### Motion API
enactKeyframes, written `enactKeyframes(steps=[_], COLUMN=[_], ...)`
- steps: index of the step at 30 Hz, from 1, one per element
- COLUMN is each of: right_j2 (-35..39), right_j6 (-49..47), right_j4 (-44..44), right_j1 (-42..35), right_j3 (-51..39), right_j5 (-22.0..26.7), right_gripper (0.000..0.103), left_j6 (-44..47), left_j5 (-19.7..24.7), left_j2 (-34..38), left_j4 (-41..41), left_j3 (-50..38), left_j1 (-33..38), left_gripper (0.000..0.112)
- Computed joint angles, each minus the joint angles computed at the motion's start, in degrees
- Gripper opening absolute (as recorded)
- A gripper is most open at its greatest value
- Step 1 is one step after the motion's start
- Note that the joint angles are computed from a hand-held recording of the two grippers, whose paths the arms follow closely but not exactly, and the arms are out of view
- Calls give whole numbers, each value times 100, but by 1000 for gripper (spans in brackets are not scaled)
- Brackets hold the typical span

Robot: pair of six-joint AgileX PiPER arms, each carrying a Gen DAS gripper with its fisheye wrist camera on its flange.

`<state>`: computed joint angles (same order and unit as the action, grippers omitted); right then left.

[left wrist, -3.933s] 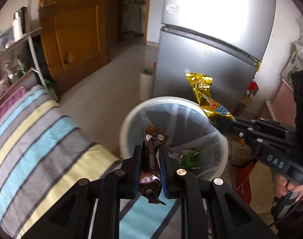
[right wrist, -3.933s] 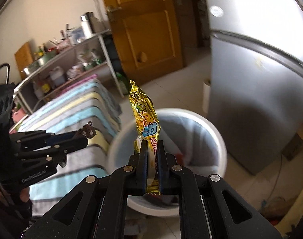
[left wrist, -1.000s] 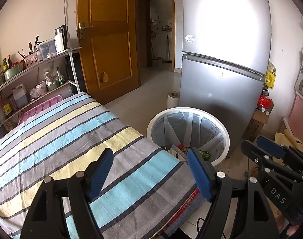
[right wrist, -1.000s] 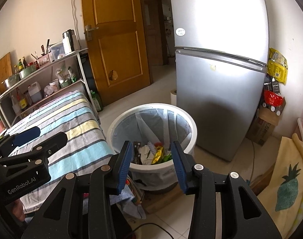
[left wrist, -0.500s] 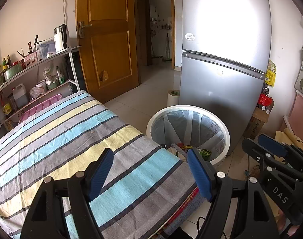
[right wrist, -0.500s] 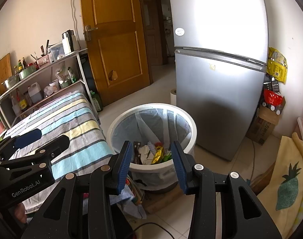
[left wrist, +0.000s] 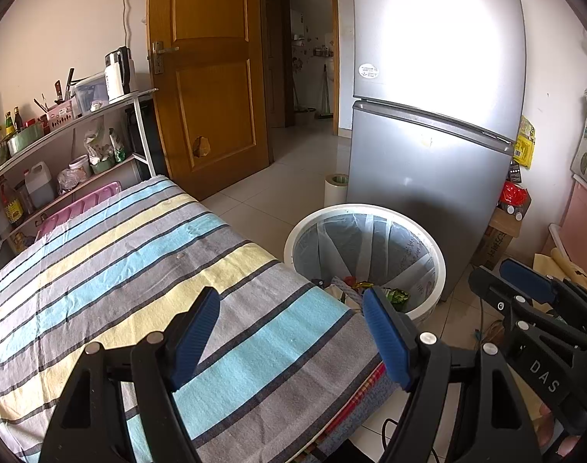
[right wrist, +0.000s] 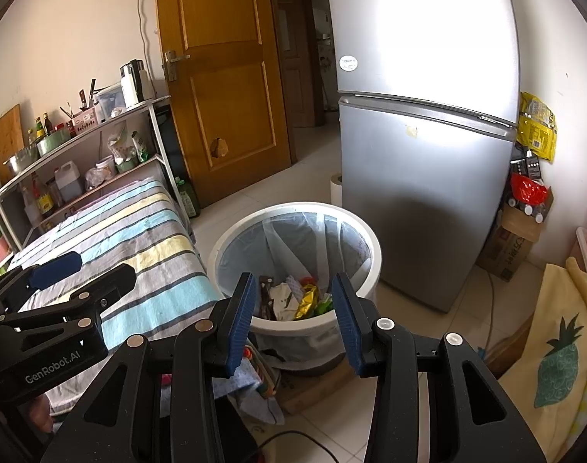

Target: Collect trash

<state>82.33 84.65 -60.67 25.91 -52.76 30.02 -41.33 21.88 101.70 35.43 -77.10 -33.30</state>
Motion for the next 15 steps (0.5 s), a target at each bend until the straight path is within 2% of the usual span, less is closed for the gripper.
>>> enactKeyframes(steps=[15], right_j2=[12], right_j6=[-36], right_j4=[52], right_j1=[44], right_j3=[-50], right_j5=[40], right_gripper=[42], left_j6=[-1], left_j5=[14], left_j2=[-1], left_j4=[4], left_j3=[-3], left_j1=[-2], left_gripper=[79])
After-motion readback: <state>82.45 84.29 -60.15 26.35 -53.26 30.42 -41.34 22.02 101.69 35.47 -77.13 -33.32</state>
